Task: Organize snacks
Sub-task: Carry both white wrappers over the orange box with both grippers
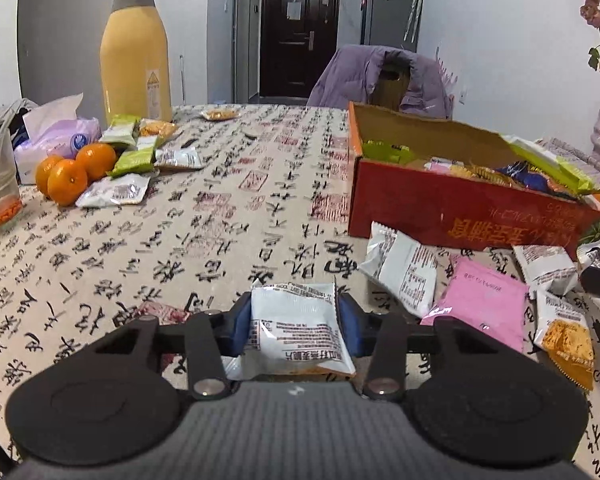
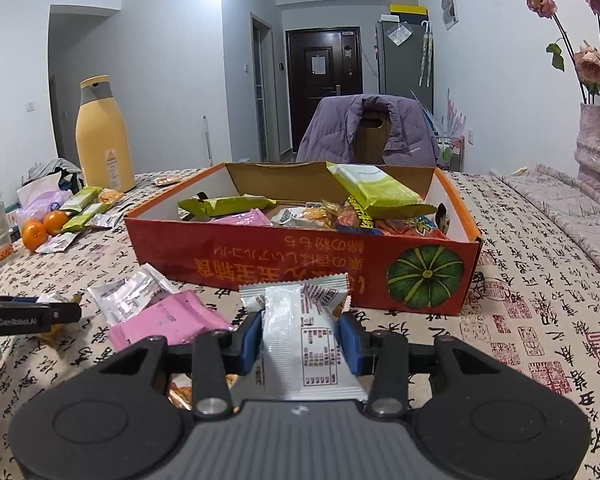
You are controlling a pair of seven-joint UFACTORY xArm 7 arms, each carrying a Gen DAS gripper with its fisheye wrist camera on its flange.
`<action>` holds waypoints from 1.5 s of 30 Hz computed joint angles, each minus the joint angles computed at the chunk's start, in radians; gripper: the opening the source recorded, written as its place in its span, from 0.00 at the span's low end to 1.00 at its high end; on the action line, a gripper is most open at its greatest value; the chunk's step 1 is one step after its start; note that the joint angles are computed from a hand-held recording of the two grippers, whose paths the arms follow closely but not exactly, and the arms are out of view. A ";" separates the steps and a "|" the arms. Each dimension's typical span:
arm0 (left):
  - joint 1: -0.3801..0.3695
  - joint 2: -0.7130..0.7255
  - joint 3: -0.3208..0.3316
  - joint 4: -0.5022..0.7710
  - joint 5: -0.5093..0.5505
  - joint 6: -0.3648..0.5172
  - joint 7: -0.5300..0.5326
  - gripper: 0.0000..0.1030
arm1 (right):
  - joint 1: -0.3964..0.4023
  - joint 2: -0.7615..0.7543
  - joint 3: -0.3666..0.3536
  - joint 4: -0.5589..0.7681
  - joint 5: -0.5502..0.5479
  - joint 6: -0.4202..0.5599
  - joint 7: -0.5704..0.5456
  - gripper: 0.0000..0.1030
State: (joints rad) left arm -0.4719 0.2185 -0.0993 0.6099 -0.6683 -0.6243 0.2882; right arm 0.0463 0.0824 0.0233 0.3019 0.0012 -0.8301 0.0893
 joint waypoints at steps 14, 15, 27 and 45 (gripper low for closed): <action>0.001 -0.046 -0.032 0.089 -0.014 -0.051 0.042 0.44 | 0.009 -0.041 0.003 0.060 0.030 0.026 -0.048 0.40; 0.004 -0.044 -0.032 0.101 -0.007 -0.047 0.038 0.44 | 0.010 -0.042 0.003 0.073 0.033 0.033 -0.054 0.40; -0.044 0.049 0.003 0.337 -0.041 0.035 0.113 0.44 | 0.006 -0.019 0.001 0.242 0.032 0.114 -0.071 0.40; -0.167 0.311 0.164 0.686 -0.101 0.174 0.142 0.44 | -0.049 0.244 -0.001 0.527 -0.044 0.139 0.013 0.40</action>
State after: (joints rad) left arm -0.6387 0.5295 0.0651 1.2955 -0.7695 -0.4503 0.4301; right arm -0.0023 0.3261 0.0224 0.8294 -0.0424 -0.6914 0.1019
